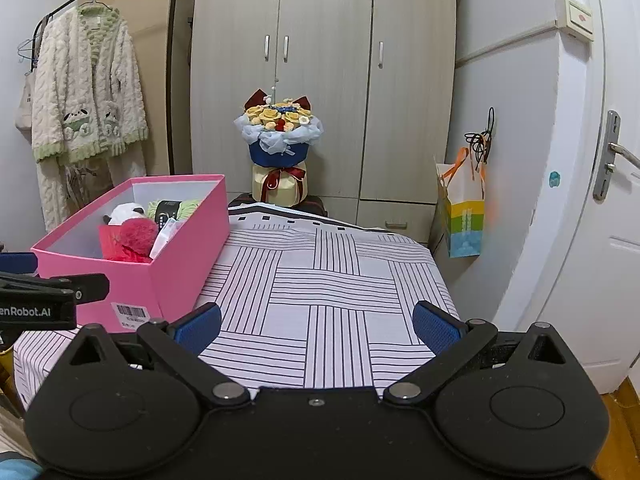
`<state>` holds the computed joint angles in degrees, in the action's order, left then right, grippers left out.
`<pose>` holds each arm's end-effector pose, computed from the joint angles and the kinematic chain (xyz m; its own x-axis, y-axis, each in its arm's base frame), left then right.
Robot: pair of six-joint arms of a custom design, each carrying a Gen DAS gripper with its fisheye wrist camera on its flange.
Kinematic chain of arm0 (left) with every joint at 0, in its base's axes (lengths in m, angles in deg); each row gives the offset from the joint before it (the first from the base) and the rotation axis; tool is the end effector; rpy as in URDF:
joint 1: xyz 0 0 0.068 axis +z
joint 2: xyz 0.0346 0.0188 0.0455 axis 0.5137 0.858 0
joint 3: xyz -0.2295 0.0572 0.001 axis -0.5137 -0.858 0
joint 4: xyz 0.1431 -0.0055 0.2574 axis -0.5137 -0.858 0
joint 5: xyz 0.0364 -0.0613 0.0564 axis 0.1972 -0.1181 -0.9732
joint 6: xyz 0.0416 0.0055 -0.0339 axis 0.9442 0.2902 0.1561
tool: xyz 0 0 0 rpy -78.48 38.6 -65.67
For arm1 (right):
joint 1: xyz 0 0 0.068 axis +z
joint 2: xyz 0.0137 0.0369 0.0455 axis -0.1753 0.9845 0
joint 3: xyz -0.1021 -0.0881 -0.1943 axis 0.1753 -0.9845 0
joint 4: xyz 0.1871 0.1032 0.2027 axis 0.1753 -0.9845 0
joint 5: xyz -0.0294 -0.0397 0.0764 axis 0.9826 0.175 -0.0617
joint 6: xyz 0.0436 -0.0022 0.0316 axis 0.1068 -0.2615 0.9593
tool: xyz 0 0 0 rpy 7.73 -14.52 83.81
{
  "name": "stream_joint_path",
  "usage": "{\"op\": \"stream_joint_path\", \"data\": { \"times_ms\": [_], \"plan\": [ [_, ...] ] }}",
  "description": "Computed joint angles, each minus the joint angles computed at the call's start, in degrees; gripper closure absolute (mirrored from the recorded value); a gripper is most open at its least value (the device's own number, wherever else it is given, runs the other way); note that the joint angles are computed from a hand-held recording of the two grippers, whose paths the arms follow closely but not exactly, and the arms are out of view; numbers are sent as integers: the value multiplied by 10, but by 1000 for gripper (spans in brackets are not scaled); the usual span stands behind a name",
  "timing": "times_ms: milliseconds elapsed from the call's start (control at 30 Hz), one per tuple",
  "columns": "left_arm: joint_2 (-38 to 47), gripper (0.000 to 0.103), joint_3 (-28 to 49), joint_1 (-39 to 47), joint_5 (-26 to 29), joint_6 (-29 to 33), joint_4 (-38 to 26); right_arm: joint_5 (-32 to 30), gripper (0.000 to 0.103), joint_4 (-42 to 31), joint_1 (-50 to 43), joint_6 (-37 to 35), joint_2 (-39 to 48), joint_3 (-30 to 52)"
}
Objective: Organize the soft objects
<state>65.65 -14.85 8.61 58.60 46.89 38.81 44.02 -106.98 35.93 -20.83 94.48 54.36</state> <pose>0.2730 -0.1196 0.1868 -0.3831 0.2659 -0.8846 0.5749 0.8182 -0.0030 0.1372 0.0978 0.1890 -0.4048 0.1648 -0.8994 0.4545 0.8898 -0.0415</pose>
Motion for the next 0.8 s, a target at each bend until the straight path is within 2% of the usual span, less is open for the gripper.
{"op": "stream_joint_path", "data": {
  "times_ms": [267, 800],
  "plan": [
    [-17, 0, -20, -4, -5, 8, 16, 27, 0, 0, 11, 29, 2, -10],
    [-21, 0, -28, -3, -5, 11, 28, 32, 0, -12, 15, 47, 16, -3]
  ]
}}
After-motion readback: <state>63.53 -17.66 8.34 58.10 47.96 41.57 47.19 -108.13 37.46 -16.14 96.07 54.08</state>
